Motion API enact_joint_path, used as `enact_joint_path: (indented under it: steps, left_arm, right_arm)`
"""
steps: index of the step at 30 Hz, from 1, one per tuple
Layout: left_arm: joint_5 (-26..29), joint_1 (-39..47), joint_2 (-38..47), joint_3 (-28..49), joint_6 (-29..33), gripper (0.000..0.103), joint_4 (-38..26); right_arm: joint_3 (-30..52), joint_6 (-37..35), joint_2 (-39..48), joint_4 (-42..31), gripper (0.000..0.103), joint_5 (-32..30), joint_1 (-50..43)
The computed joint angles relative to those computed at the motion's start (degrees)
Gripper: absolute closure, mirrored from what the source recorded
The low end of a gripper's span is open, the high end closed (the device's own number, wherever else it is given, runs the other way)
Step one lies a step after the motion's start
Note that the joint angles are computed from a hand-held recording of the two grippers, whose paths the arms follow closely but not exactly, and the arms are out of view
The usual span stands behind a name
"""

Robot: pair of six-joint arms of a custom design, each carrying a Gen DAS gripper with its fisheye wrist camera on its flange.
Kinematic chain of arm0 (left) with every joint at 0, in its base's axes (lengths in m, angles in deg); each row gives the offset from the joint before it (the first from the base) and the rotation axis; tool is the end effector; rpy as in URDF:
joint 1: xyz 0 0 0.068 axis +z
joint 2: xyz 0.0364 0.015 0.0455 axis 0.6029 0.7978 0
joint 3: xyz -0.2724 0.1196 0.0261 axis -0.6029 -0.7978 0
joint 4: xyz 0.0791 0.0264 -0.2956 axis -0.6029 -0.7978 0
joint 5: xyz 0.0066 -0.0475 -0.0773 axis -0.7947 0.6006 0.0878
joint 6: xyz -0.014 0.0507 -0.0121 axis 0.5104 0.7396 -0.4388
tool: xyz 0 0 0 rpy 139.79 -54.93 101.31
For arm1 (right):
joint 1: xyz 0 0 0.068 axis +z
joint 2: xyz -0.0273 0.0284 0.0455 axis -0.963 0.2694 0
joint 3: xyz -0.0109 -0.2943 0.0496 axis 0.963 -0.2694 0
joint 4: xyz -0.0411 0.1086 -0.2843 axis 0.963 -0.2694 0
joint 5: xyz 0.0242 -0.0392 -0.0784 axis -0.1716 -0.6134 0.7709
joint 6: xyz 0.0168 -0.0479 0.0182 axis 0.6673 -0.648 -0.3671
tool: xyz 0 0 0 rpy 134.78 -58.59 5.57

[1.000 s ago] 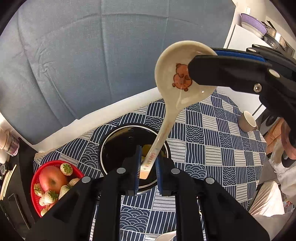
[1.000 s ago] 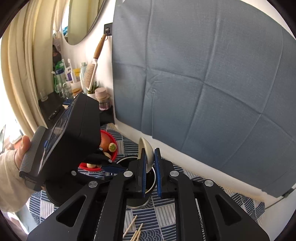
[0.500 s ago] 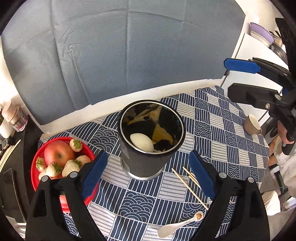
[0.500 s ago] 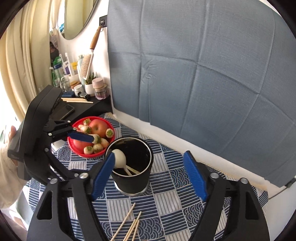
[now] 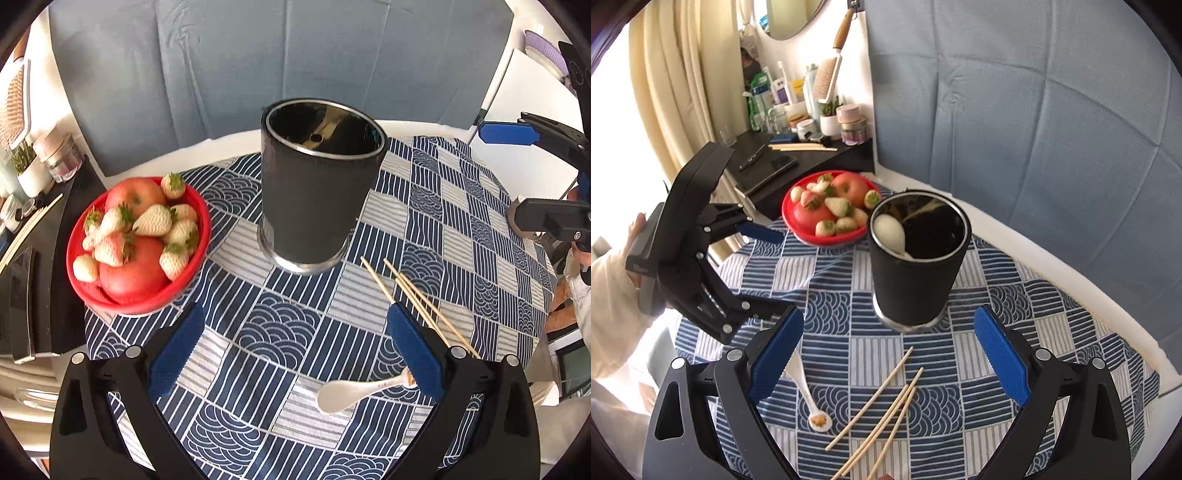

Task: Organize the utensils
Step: 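Move the left tool to the small bear-print white spoon and grasp it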

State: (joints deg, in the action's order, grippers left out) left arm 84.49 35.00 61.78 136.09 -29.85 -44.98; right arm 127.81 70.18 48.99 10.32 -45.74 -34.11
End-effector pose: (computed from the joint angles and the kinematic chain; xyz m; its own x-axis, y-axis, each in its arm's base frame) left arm 0.2471 -0.0216 0.2485 -0.6977 0.4959 -0.5170 0.6122 0.7875 -0.0708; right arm 0.1827 0.1475 0.3136 -0.7048 -0.3120 -0.6371 -0.4181 0.9082 0.0178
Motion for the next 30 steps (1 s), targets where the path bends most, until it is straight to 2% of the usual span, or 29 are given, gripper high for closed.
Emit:
enact_joint_path:
  steps: [9, 22, 23, 25, 26, 27, 28, 30]
  left_arm:
    - [-1.4, 3.2, -2.5, -6.8, 1.6, 0.006, -2.1]
    - [-0.3, 2.0, 3.6, -9.9, 1.6, 0.006, -1.8]
    - [0.1, 2.0, 4.1, -10.1, 1.7, 0.009, -1.8]
    - [0.1, 1.5, 5.7, -10.1, 1.9, 0.025, -1.9]
    - [0.0, 1.1, 6.9, -10.0, 2.3, 0.041, -2.2]
    - [0.3, 0.7, 8.3, -9.9, 3.2, 0.073, -2.8]
    - [-0.4, 0.0, 9.0, -10.2, 3.6, 0.089, -2.7]
    - [1.6, 0.4, 9.5, -10.2, 4.9, 0.095, -3.4]
  right_arm:
    - [-4.6, 1.9, -1.7, -1.4, 0.014, -0.5, 2.9]
    - [-10.1, 4.7, -0.9, -1.5, 0.014, -1.9, 4.8]
    - [-10.4, 4.9, -0.8, -1.5, 0.014, -2.0, 4.9]
    - [-11.1, 5.2, -0.5, -1.5, 0.014, -2.1, 5.4]
    - [-11.3, 5.4, -0.3, -1.5, 0.014, -2.2, 5.5]
    - [-11.7, 5.5, -0.2, -1.4, 0.014, -2.3, 5.6]
    - [-11.9, 5.6, 0.0, -1.3, 0.014, -2.5, 5.6]
    - [-12.3, 5.9, 0.3, -1.1, 0.014, -2.8, 5.9]
